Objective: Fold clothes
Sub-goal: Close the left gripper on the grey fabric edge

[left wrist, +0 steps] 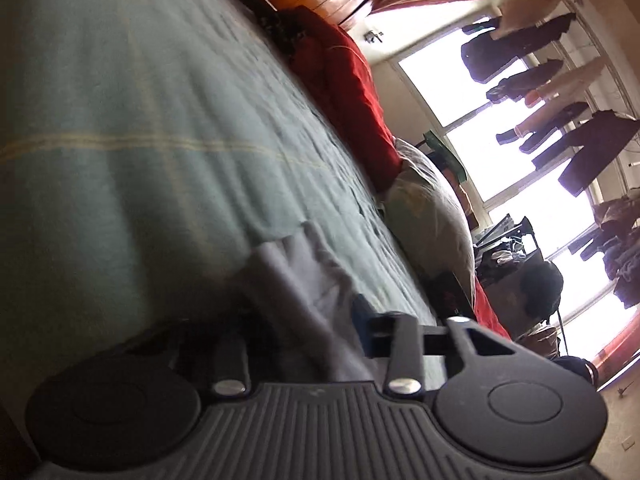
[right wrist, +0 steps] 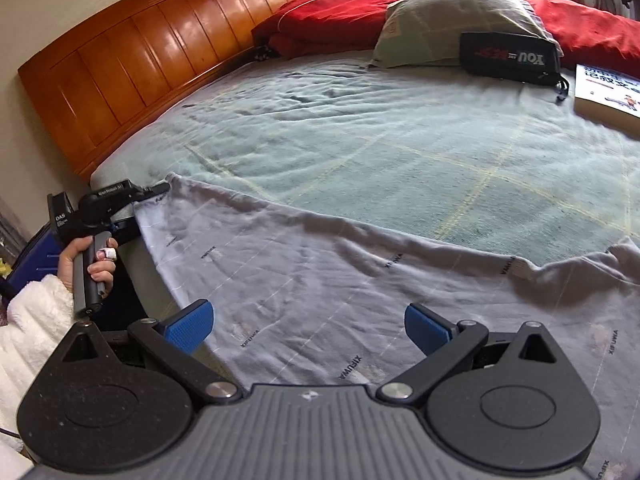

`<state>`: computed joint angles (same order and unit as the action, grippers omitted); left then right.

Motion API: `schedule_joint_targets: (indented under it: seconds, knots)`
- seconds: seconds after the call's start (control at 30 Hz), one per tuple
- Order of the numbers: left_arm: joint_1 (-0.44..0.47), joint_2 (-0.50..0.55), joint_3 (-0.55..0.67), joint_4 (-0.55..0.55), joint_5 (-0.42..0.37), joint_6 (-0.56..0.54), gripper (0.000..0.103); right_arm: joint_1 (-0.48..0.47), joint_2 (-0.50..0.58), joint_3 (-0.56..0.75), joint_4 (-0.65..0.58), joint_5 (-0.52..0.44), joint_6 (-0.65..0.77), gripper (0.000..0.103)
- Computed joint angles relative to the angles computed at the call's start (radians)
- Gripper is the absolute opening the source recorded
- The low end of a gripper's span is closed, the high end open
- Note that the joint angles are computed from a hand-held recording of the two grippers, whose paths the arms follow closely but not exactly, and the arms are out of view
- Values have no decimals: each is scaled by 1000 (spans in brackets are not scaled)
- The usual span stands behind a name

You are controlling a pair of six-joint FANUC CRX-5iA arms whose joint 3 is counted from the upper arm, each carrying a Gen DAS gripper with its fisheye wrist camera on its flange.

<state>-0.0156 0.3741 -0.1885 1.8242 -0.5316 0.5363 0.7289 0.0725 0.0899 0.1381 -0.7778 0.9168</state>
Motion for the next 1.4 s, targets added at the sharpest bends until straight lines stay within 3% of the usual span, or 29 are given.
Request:
schedule_joint_targets:
  seconds: [0.1,0.13,0.2,0.3,0.5,0.73,0.93,1.13,1.3,1.4]
  knots:
    - [35,-1,31,-201,0,133,29,-21,24,58,-88,-15,70,103]
    - [46,0,55,-310,15,200,18,-35,36,87,-142,-19,107,103]
    - [63,-19,49,-388,13,235,15,-77,74,169,-291,-47,192,103]
    - [68,-45,35,-420,21,251,14,-144,148,302,-500,-119,282,103]
    - [60,-106,-18,-375,24,107,12,-240,321,554,-805,-253,338,103]
    - [66,-131,-14,-363,-11,35,12,-281,502,758,-1014,-273,218,103]
    - [63,-117,3,-359,-23,28,12,-251,609,878,-1017,-226,63,103]
    - [38,-112,-23,-237,-26,-51,12,-199,731,1060,-880,-257,-136,103]
    - [43,-104,-32,-214,-37,-61,12,-162,833,1230,-751,-342,-262,103]
    - [47,-104,-38,-202,-48,-70,12,-151,850,1256,-696,-335,-301,103]
